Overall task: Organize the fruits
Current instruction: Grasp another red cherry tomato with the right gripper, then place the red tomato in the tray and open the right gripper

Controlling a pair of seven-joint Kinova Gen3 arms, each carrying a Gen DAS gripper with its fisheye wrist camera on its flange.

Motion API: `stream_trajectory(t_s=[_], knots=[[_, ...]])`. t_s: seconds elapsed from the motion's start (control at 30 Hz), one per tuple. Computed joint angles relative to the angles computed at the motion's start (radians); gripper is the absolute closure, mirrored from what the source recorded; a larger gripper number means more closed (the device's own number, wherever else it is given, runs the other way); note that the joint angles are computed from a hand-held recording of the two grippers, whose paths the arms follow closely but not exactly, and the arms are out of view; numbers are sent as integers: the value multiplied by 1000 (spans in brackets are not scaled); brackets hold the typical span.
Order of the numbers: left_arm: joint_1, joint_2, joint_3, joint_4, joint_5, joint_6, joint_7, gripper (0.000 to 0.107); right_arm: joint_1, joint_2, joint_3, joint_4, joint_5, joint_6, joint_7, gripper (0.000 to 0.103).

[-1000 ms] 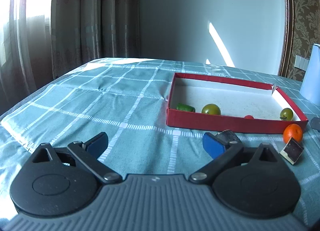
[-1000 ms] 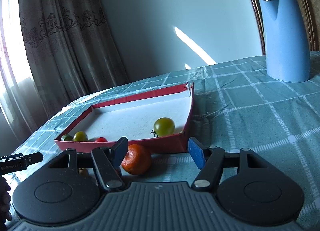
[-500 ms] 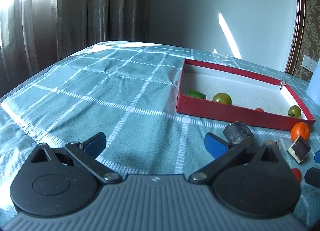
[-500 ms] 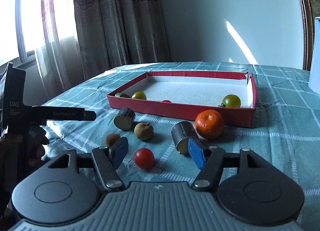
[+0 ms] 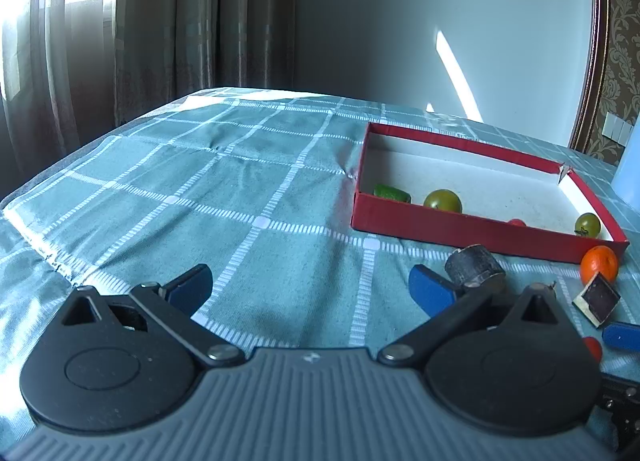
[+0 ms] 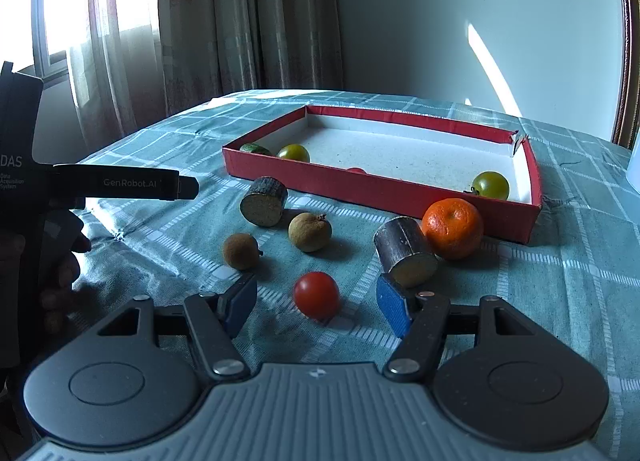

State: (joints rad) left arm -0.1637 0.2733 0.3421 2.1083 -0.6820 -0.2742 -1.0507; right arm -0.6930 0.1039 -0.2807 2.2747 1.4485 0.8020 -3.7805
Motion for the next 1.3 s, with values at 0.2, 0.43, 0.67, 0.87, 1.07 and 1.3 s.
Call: stream_trajectory(t_s=[0.2,0.43,0.67,0.87,1.07,1.3], knots=[[-10,1,7,1,-19,-5,18,4,8,29,16,-52,-76,-14,118,48],[-10,2,4,-1,-31,-8,33,4,-6,33,23,-51,-64,1,103,78],[-15,3,10,-5,-47,0,50,4,-7,-1,13,-2,35,37,-46,78],[-24,6,27,-11,-59,17,58,4,57,-34,34,-15,122,69,-95,78],[-60,13,69,-20,-88,35,81,4,160,-4,83,-80,155,21,-71,78],[-102,24,115,-25,-125,42,108,4,235,86,120,-135,134,-37,-45,78]])
